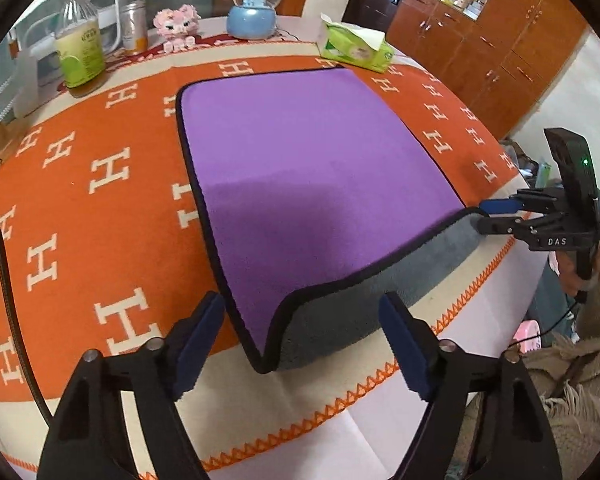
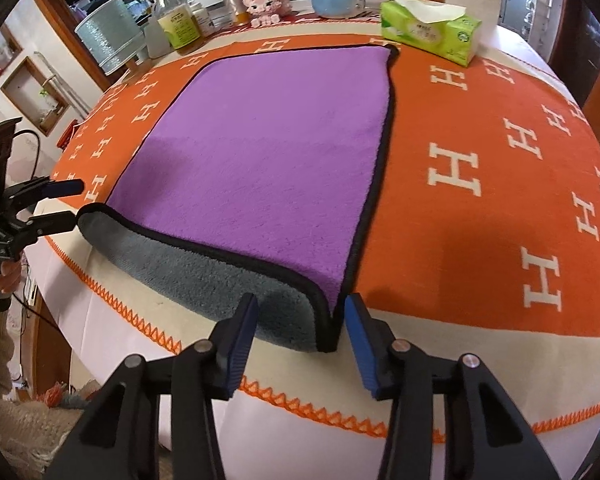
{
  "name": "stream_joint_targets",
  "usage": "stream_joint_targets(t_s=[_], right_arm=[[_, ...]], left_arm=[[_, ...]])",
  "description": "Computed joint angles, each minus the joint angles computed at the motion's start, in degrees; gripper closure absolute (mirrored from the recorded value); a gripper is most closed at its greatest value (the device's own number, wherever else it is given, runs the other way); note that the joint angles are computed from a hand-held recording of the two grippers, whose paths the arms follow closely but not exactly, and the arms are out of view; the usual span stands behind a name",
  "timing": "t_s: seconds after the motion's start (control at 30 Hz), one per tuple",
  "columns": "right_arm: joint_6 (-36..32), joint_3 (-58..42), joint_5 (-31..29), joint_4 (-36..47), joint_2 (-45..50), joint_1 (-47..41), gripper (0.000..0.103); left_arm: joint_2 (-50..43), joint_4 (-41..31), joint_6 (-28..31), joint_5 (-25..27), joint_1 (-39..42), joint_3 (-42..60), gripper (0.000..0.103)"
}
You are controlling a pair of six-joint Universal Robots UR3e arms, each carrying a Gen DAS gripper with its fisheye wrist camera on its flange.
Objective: Fold towel
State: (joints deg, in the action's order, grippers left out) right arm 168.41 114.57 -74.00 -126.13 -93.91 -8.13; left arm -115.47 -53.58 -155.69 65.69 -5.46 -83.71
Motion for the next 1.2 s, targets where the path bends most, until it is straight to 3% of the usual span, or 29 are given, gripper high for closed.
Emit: stream_joint_targets(t_s=[0.43, 0.83, 1.07, 1.2], right_arm=[[-2.9, -1.5, 5.1, 3.4, 2.7, -3.1, 0.071], [-4.0, -1.4, 3.9, 3.5, 2.4, -2.5, 0.084], [-3.3, -0.9, 3.0, 2.6, 2.0, -2.1, 0.085], [-2.5, -0.6, 2.0, 1.6, 1.5, -1.4, 0.089]], left_arm=[[-2.4, -6.7, 4.0, -2.1, 0.9, 3.6, 0.046], [-3.7, -10.8, 5.8, -1.3, 0.8, 5.7, 0.063], [-2.7, -10.2, 6.0, 0.7, 0.5, 4.5, 0.087], [-2.5, -8.8, 5.0, 2.4, -0.3, 4.1, 0.093]])
